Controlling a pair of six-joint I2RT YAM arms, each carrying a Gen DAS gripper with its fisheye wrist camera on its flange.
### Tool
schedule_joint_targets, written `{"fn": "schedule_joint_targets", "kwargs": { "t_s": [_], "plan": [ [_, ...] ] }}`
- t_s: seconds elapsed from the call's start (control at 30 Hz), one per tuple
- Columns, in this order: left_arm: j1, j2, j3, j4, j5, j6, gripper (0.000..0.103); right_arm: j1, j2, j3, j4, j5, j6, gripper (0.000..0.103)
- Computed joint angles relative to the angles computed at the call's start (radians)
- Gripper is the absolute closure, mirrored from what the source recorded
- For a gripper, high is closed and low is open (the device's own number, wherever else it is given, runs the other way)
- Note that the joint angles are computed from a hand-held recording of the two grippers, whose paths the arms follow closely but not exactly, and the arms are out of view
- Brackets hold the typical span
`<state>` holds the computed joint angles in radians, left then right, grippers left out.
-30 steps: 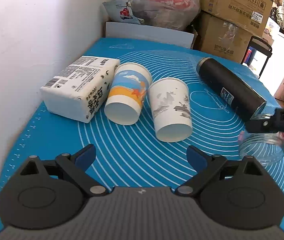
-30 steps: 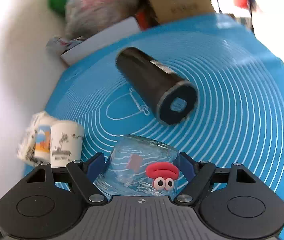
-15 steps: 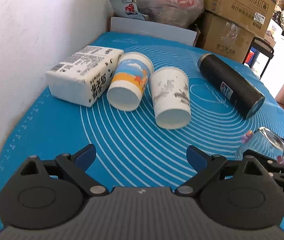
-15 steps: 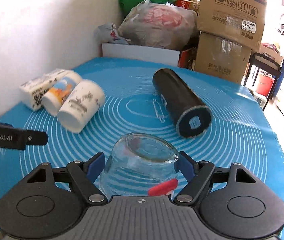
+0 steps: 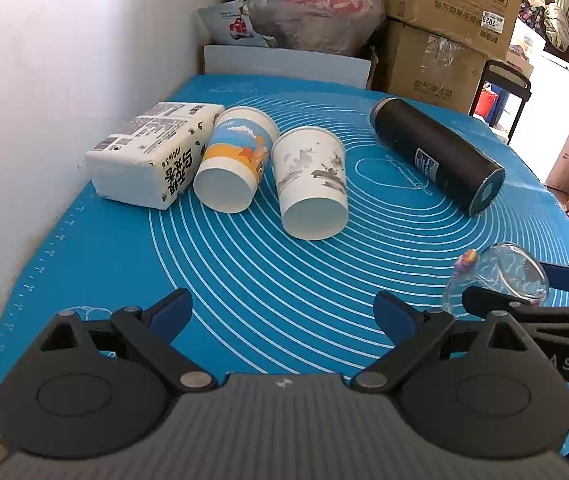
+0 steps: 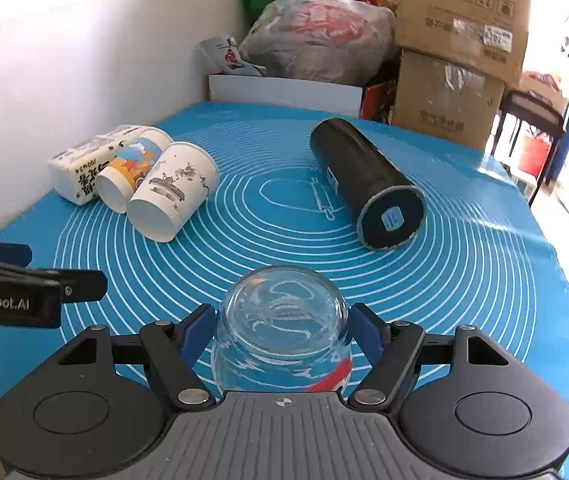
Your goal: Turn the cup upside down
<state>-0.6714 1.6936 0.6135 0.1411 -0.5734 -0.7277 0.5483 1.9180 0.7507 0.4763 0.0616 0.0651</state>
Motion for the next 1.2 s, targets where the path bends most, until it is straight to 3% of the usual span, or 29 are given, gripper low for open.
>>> {"fn": "schedule_joint_targets", "kwargs": {
  "t_s": [0.13,0.2,0.27,0.3,0.9,1.2],
  "plan": [
    [-0.02,-0.018,0.009,-0.032,-0.015,-0.015,0.007,-0.021,-0.029,-0.015,-0.027,-0.046,0.021,0.022],
    [-0.037,-0.031,0.012,-0.049,-0.03,-0.026,0.007,-0.028,-0.058,-0.039,-0.031,-0.064,0.023,0.015],
    [-0.055,-0.044,0.015,-0.07,-0.042,-0.039,0.007,-0.031,-0.094,-0.073,-0.019,-0.063,0.022,0.002],
    [-0.066,-0.053,0.016,-0.079,-0.048,-0.046,0.007,-0.031,-0.117,-0.095,-0.01,-0.062,0.022,0.001],
    [-0.343,-0.12,0.033,-0.276,-0.235,-0.207,0.007,-0.062,-0.566,-0.428,-0.11,-0.021,0.023,0.0],
    [-0.415,-0.092,0.044,-0.299,-0.247,-0.247,0.007,-0.083,-0.731,-0.542,-0.133,-0.024,0.045,0.0]
  ]
}}
